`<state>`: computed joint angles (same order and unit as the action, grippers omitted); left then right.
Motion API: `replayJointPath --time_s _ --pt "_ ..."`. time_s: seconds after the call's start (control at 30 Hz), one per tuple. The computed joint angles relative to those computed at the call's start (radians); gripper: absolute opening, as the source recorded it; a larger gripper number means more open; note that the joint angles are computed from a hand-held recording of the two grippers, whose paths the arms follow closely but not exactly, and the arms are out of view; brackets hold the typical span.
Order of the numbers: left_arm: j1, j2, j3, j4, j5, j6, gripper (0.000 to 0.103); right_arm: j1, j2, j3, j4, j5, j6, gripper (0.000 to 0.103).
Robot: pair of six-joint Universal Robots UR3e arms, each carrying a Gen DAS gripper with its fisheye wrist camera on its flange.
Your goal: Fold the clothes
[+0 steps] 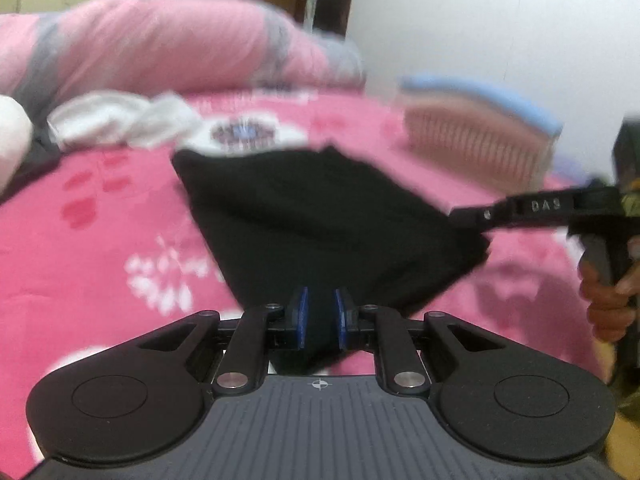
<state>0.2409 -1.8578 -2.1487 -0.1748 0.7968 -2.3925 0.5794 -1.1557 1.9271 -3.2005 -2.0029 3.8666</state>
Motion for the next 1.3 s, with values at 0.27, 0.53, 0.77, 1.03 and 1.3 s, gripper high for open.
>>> replayJointPath --time_s 0.27,0.53,0.77,1.03,1.3 --pt "0.113 0.056 -0.005 -0.214 -0.108 0.076 0.015 -0.047 -0.159 0.096 0.164 0.112 -0.008 0.017" --pt "0.034 -0.075 0.156 -0.176 -0.131 -0.025 0.017 -0.125 -0.054 -0.136 0.137 0.132 -0.235 0.019" --pt "0.082 -0.198 0.161 -0.192 -0.225 0.036 0.018 -0.198 0.074 -0.202 0.222 0.146 -0.322 0.001" --pt "0.129 -0.266 0.238 -0.408 -0.341 0.145 0.018 -0.217 0.090 -0.382 0.324 0.078 -0.309 0.018" --pt "0.137 -0.292 0.264 -0.462 -0.373 0.171 0.018 -0.342 0.343 -0.731 0.383 0.266 -0.397 0.057"
